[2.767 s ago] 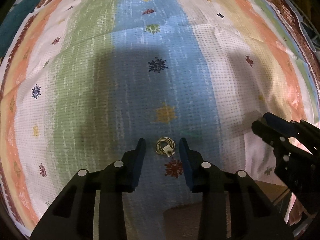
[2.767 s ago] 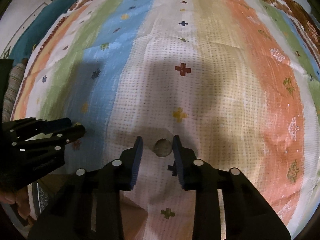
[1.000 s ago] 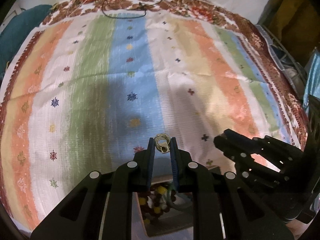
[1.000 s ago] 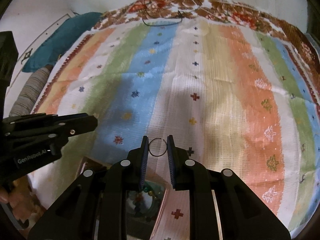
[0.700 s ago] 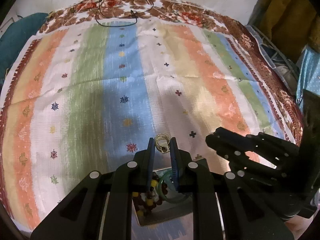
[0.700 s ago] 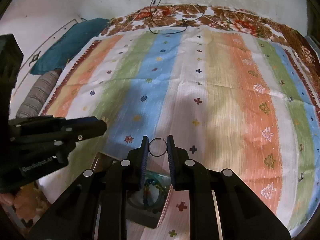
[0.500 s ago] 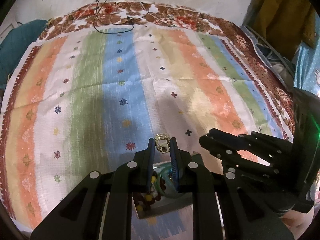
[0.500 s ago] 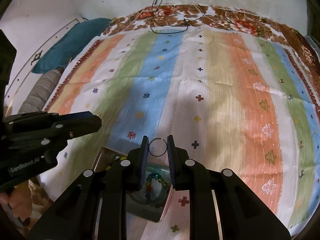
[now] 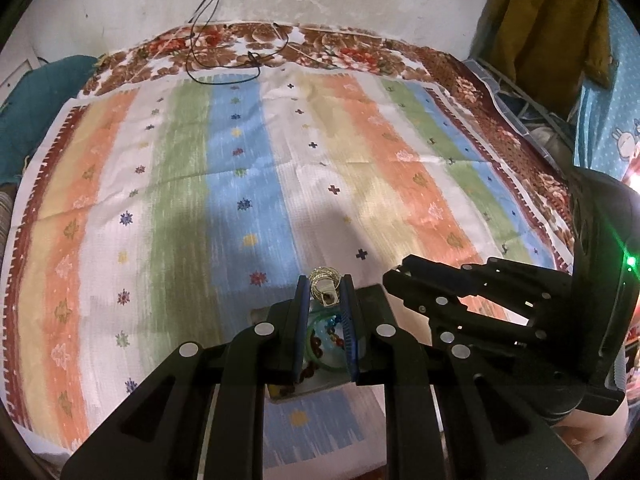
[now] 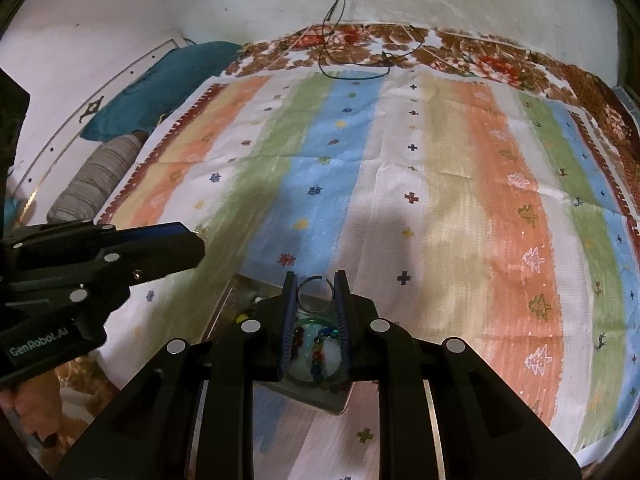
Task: Organize jewelry
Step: 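Lower both rings into the tin and open both grippers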
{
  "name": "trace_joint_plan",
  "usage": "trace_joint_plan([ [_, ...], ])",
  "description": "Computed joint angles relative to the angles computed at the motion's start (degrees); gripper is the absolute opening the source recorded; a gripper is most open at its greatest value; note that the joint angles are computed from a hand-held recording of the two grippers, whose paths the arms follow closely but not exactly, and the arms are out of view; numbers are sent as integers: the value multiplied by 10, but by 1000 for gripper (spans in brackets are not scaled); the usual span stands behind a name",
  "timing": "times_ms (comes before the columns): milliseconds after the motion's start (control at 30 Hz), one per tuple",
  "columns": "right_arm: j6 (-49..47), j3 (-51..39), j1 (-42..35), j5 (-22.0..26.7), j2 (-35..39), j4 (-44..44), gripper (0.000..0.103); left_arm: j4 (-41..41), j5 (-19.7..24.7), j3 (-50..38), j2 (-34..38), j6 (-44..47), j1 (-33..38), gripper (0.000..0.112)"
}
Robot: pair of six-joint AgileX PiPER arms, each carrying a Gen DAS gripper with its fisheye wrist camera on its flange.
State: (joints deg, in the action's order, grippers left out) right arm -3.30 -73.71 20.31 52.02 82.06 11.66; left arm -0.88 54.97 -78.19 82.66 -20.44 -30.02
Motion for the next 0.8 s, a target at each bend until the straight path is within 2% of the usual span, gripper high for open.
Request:
trace_joint_plan([
  [367,-3,13,2,22,-9,16,20,-16,-1,21,-19,-20,7,16],
  [400,-2,14,0,23,-12,18,23,-14,0,22,-20,-24,7,20],
  [433,-1,17,-3,23,-16,19,31,-12,0,25,-24,-27,7,23],
  [467,0,20,-6,22,-21,19,33,-8,0,28,-28,-31,7,23],
  [667,-1,36,-20,21,-44,18,41,-6,8,45,-48,-42,10,33],
  [800,10,51,-14,10,-68,-6,54,28,17,56,-62,-66,-5,51],
])
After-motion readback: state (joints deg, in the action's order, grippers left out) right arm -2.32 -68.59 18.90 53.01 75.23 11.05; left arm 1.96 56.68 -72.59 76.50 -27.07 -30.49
